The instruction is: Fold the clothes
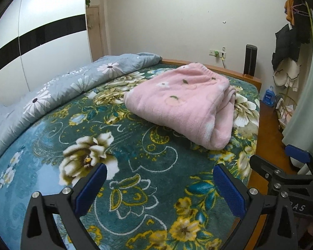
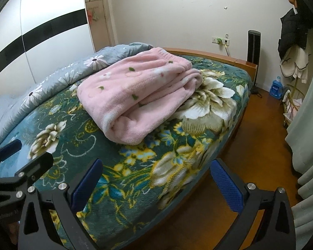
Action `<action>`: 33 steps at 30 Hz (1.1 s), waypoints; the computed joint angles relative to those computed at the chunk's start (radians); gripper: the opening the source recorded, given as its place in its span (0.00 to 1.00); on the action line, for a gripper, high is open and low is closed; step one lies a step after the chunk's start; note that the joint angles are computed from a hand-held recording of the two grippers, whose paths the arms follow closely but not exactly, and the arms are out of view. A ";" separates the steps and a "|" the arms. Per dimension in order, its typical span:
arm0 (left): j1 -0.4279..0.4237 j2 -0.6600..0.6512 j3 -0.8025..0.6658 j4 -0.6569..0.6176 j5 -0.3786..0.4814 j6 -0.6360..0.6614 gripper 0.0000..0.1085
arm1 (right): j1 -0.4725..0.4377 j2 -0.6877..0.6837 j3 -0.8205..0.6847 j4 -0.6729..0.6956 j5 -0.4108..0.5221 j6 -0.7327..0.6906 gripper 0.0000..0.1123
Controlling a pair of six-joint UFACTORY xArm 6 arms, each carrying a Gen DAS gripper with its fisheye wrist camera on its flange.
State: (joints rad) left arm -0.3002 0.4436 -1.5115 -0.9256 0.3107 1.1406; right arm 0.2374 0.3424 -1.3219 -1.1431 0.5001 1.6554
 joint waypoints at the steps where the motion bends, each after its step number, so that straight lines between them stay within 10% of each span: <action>1: 0.002 -0.008 0.004 -0.002 0.003 0.000 0.95 | 0.003 -0.006 0.001 0.002 0.005 -0.002 0.92; 33: 0.062 -0.258 0.171 -0.150 0.075 0.090 0.95 | 0.122 -0.193 0.062 0.008 0.164 -0.013 0.92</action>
State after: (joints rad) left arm -0.2387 0.1858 -1.3406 -1.0753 0.3861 1.2310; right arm 0.3590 0.1497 -1.2601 -1.1354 0.6639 1.6424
